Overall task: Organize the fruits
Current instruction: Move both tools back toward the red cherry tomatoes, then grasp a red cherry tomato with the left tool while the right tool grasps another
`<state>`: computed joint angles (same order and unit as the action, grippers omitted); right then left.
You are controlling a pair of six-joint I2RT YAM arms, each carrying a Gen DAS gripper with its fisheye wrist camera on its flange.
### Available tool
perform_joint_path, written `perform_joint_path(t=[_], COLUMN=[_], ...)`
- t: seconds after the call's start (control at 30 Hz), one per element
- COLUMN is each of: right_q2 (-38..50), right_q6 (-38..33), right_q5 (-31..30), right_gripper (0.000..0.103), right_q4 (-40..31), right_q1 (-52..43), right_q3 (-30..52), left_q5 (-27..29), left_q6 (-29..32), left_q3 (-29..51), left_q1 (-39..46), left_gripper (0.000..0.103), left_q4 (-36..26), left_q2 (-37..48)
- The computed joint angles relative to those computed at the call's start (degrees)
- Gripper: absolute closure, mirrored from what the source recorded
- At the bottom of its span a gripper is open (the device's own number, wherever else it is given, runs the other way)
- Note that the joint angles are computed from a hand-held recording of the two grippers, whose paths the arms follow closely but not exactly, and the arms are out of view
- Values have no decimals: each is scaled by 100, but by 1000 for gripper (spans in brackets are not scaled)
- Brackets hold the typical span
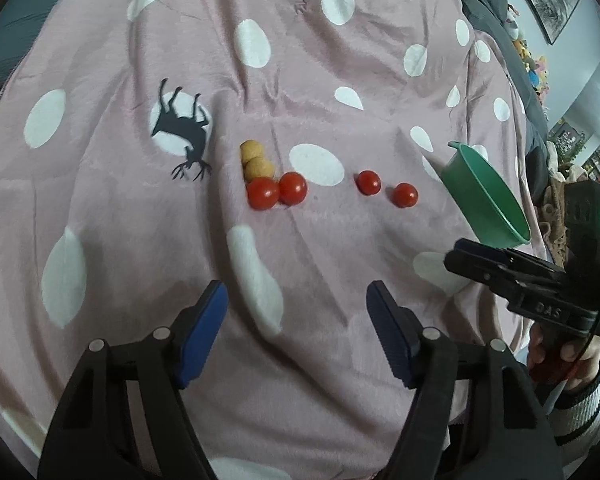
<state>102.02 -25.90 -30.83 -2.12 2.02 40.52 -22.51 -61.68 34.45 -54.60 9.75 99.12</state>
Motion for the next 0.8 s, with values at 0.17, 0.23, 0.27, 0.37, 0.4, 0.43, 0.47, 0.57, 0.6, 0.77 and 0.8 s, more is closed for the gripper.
perform_joint_path(t=[0.17, 0.23, 0.27, 0.37, 0.4, 0.43, 0.47, 0.57, 0.6, 0.77, 0.8], right_q2=[421, 643, 739, 1023, 1108, 1214, 1317, 1628, 1732, 2131, 2177], right_q6=[498, 563, 566, 511, 489, 481, 463, 384, 360, 224, 210], right_q5=[535, 669, 748, 1063, 1085, 1132, 1174, 1282, 1323, 1404, 1405], right_gripper=[58, 58, 58, 58, 58, 58, 58, 58, 58, 64, 70], right_q4=[397, 478, 507, 608, 611, 594, 552, 353, 250, -183, -221], right_q1=[174, 235, 269, 352, 360, 373, 389, 452, 473, 492, 487], right_q3=[350, 553, 644, 956, 1062, 1200, 1343, 1787, 1943, 2473, 2512], left_q5=[319, 468, 561, 793, 860, 912, 992, 1100, 1128, 1234, 1263], left_q6=[619, 849, 940, 1139, 1193, 1232, 1298, 1426, 1449, 1551, 1558], left_q3=[576, 853, 1028, 1480, 1644, 1735, 1831, 2034, 2089, 2412, 2487], left_q1=[357, 490, 564, 745, 805, 847, 916, 1048, 1081, 1212, 1235], left_gripper=[32, 34, 34, 34, 35, 35, 35, 35, 35, 35, 35], left_q4=[77, 116, 122, 44, -21, -47, -51, -118, -156, -365, -417], left_q2=[442, 663, 807, 1153, 1270, 1335, 1411, 1541, 1566, 1773, 1825])
